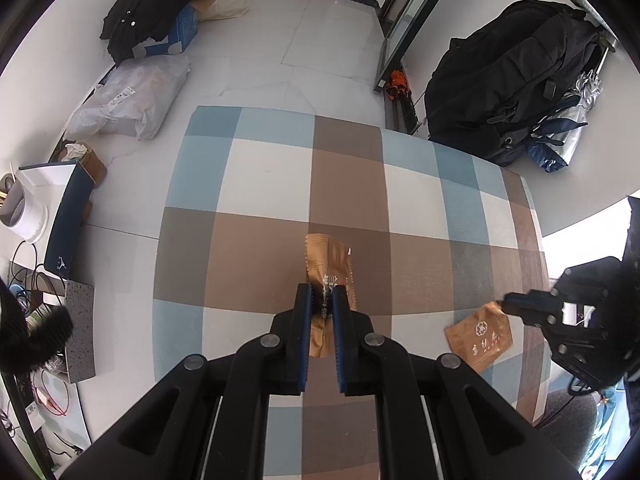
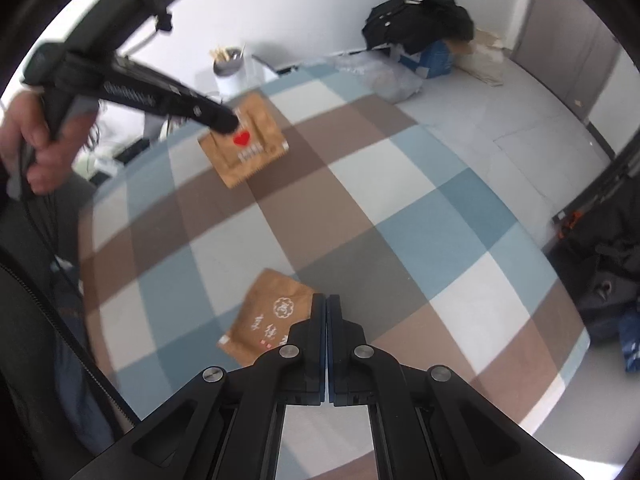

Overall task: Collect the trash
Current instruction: 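Carry both brown packets over the white bin with both grippers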

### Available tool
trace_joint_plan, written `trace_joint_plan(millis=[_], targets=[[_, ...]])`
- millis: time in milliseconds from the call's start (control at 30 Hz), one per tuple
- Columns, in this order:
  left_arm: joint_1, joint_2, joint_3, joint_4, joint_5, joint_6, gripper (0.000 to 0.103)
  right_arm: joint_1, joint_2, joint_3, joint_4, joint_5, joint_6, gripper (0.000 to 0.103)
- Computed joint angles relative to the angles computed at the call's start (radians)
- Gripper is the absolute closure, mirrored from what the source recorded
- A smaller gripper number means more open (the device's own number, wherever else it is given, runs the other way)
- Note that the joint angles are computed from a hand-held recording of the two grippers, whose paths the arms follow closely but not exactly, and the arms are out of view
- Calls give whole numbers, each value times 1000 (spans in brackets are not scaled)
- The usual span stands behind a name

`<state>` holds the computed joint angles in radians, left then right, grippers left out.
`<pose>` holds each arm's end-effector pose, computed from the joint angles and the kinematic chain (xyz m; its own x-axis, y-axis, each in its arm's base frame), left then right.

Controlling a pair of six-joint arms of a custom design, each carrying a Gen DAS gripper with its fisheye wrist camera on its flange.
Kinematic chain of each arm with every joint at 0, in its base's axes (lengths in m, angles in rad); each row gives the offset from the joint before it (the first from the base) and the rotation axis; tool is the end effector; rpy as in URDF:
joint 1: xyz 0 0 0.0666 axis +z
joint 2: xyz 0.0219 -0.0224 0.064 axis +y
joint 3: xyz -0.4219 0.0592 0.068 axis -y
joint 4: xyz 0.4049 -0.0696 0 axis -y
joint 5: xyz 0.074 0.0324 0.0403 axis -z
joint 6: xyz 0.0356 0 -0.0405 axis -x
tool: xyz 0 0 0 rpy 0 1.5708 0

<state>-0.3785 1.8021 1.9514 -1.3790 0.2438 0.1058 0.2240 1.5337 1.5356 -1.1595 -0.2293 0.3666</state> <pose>0.5740 -0.2380 0.4835 -0.9166 0.2542 -0.3086 0.3387 0.9038 -0.2615 0.5078 0.1236 0.4559 -0.7242 -0.5230 -0.4495 -0.6051 0.7946 0.0504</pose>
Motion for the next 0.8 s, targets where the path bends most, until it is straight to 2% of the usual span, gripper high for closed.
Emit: trace_joint_plan(millis=[167, 400, 667, 800], targets=[[-11, -16, -20, 17, 6, -1, 97, 3, -81, -58, 58, -17, -145, 103], [-32, -49, -66, 57, 0, -9, 97, -12, -210, -151, 188, -42, -390, 103], [-63, -90, -102, 62, 13, -5, 98, -29, -364, -207, 260, -23, -546, 103], [-99, -102, -105, 55, -23, -43, 98, -55, -457, -220, 241, -1, -613, 103]])
